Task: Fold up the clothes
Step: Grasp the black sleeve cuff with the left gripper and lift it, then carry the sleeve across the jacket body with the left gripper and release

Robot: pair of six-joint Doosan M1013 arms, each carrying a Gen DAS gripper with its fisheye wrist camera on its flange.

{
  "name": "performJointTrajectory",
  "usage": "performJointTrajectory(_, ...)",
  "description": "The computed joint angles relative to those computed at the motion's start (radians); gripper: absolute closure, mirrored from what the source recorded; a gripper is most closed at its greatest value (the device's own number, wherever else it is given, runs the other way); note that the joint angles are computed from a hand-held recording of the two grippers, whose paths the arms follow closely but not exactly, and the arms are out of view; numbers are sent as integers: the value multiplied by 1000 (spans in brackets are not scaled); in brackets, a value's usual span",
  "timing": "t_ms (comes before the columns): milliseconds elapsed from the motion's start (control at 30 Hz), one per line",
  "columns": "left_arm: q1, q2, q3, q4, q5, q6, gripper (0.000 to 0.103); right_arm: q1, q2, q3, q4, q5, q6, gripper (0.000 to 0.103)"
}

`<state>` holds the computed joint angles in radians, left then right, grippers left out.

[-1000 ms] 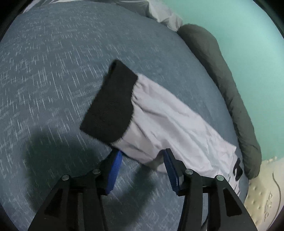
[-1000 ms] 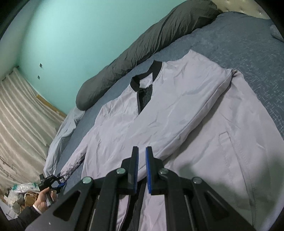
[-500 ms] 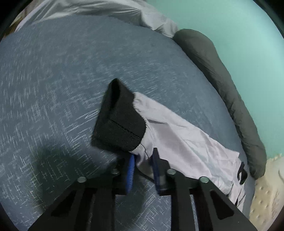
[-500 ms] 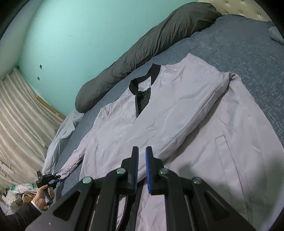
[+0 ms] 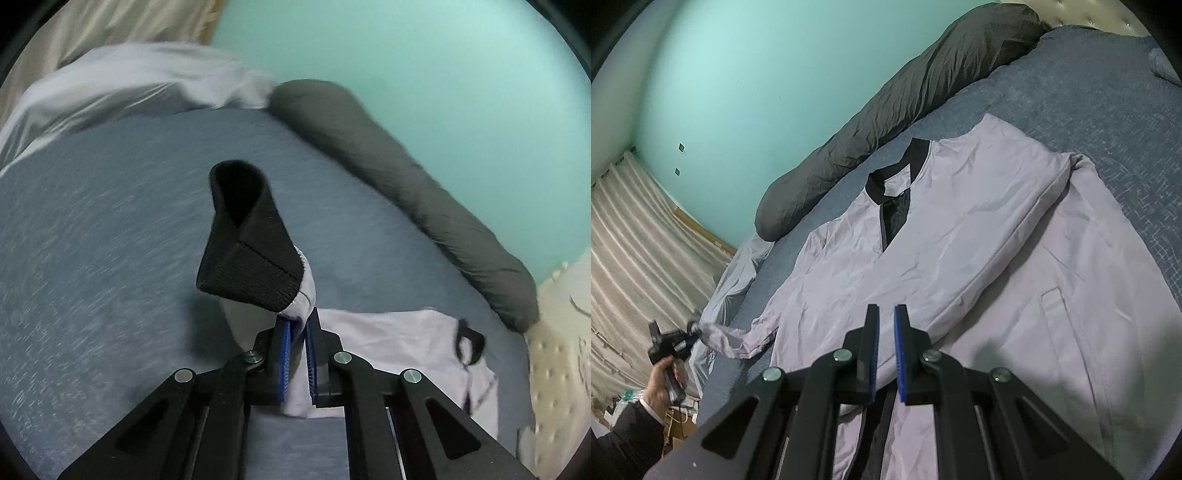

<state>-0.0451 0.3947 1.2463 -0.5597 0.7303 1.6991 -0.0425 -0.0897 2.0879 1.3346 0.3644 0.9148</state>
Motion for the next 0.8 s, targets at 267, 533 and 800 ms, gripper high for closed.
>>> performJointTrajectory(267, -164, 39, -161, -48, 53, 85, 97, -29, -12, 13, 85, 17, -65, 95)
performJointTrajectory(533, -346, 39, -189, -137, 125, 259, 98, -72, -29, 27, 171, 46, -129, 95)
performJointTrajectory(800, -515, 84, -121, -37, 245, 339, 98, -152, -37, 36, 139, 88, -35, 95)
